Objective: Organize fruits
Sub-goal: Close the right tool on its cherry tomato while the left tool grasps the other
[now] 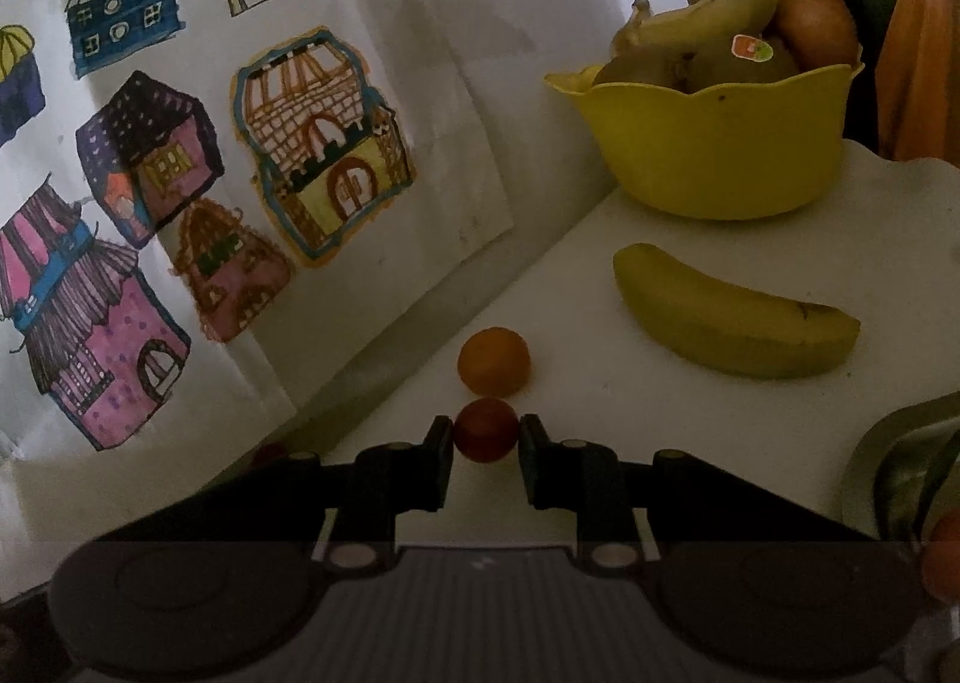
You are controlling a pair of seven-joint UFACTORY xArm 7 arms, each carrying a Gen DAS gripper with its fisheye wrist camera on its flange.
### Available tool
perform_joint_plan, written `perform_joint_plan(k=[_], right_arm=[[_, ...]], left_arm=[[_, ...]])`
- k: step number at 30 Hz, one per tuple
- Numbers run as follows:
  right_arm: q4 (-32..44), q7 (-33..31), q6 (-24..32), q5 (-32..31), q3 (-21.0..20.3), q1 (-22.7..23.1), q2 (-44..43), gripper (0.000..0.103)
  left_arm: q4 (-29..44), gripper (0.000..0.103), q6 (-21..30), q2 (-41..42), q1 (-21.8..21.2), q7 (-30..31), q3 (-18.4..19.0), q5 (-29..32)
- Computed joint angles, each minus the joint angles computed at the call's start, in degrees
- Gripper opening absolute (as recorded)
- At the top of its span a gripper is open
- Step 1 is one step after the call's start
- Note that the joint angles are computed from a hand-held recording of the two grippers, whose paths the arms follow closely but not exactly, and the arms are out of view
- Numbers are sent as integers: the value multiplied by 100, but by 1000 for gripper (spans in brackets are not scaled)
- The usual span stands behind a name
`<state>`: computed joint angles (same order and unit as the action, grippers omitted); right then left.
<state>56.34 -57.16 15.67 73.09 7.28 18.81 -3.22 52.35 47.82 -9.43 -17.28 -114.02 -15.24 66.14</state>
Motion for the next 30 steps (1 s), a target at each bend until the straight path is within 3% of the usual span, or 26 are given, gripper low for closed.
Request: perform_joint_plan(k=[8, 15, 30], right_arm=[[49, 170, -55, -249, 43, 12, 85, 27], [40, 125, -145, -288, 67, 31, 75, 27], [-179, 56, -778, -470, 3, 352, -213, 27]], left_arm=[[-235, 24, -332, -210, 50, -199, -35, 262], [-483, 24, -825, -409, 182, -729, -94, 774], [-820, 24, -1601, -832, 452, -1487, -128, 1506]])
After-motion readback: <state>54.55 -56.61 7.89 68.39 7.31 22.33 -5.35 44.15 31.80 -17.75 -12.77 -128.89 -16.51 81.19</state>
